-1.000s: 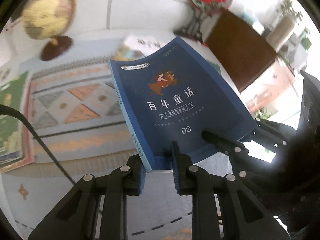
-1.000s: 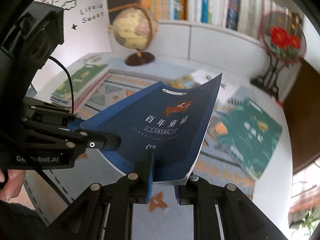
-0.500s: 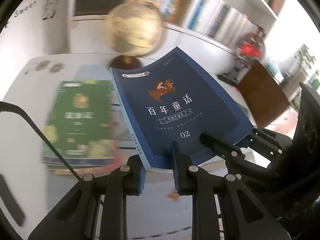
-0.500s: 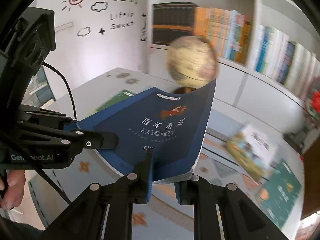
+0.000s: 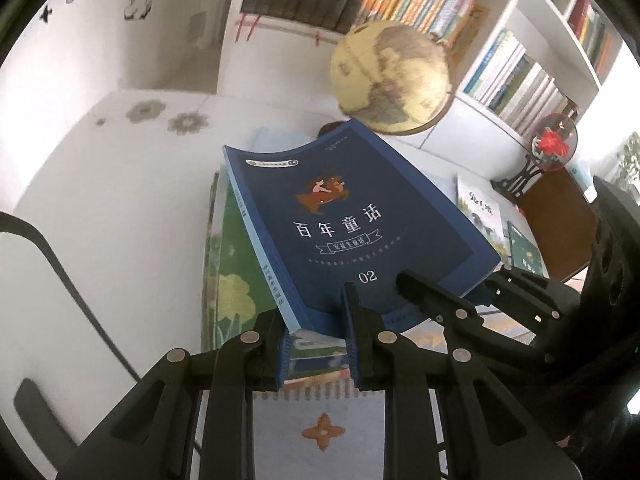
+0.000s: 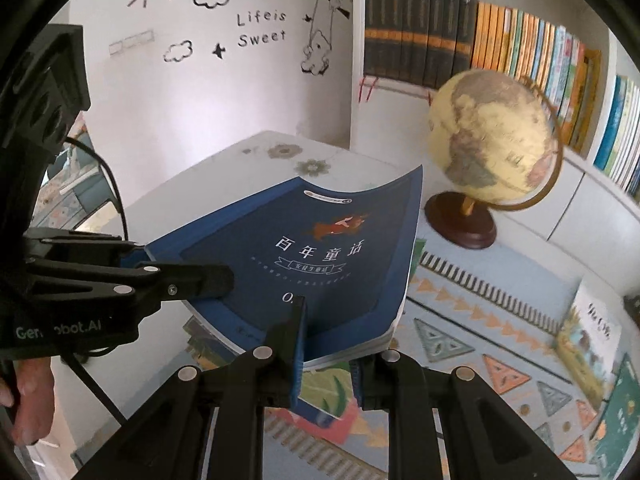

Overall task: Organize books
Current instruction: 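Lower the dark blue book onto the stack, then open both grippers and pull them back from the stack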

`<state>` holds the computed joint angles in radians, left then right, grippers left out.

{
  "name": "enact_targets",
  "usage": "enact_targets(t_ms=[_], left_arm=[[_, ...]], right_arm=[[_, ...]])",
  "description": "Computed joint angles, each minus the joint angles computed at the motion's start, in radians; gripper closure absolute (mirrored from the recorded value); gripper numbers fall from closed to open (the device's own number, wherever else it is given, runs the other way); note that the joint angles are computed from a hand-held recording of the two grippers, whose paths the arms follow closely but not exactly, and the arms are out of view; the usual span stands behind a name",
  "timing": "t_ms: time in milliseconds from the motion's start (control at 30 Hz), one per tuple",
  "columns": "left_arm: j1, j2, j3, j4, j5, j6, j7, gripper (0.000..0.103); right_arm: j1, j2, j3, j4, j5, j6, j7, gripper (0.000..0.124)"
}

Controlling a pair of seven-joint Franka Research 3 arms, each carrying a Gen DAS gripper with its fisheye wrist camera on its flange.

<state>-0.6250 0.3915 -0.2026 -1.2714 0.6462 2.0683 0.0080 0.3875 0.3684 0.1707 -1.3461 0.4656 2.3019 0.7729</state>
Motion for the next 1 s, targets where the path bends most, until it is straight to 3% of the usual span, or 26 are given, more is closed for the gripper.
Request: enact_targets(t_ms=[200, 333, 500, 600, 667, 800, 1000], left_arm=[[0.046, -0.036, -0.014, -0.124, -0.048, 0.112, 0.006, 0.084], [0.062, -0.069, -0.02, -0.204, -0.062, 0.179, -0.04, 0.084], [0.073, -0.084, -0.026, -0.243, -0.071, 0.196, -0.083, 0.083], [0.069, -0.085, -0.028, -0.243, -0.078, 0.148, -0.113, 0.077], [0.062, -0.094, -0.029, -0.251, -0.069, 0.118, -0.143, 0.076], [0.05, -0.124, -0.039, -0.282, -0.054, 0.064, -0.242, 0.072], [0.004, -0.127, -0.074, -0.263, -0.037, -0.053, -0.373, 0.072]], right_arm=[[0.05, 0.016, -0.024, -0.041, -0.099, 0.064, 0.109, 0.106], [0.043, 0.014, -0.021, -0.052, -0.102, 0.037, 0.161, 0.105], [0.041, 0.017, -0.019, -0.055, -0.109, 0.011, 0.197, 0.104], [0.04, 0.034, -0.021, -0.031, -0.111, -0.026, 0.228, 0.102], [0.049, 0.047, -0.034, -0.009, -0.145, -0.055, 0.267, 0.088], [0.04, 0.057, -0.041, 0.016, -0.174, -0.158, 0.302, 0.079], [-0.008, -0.072, -0.042, -0.168, -0.136, -0.139, 0.206, 0.074]])
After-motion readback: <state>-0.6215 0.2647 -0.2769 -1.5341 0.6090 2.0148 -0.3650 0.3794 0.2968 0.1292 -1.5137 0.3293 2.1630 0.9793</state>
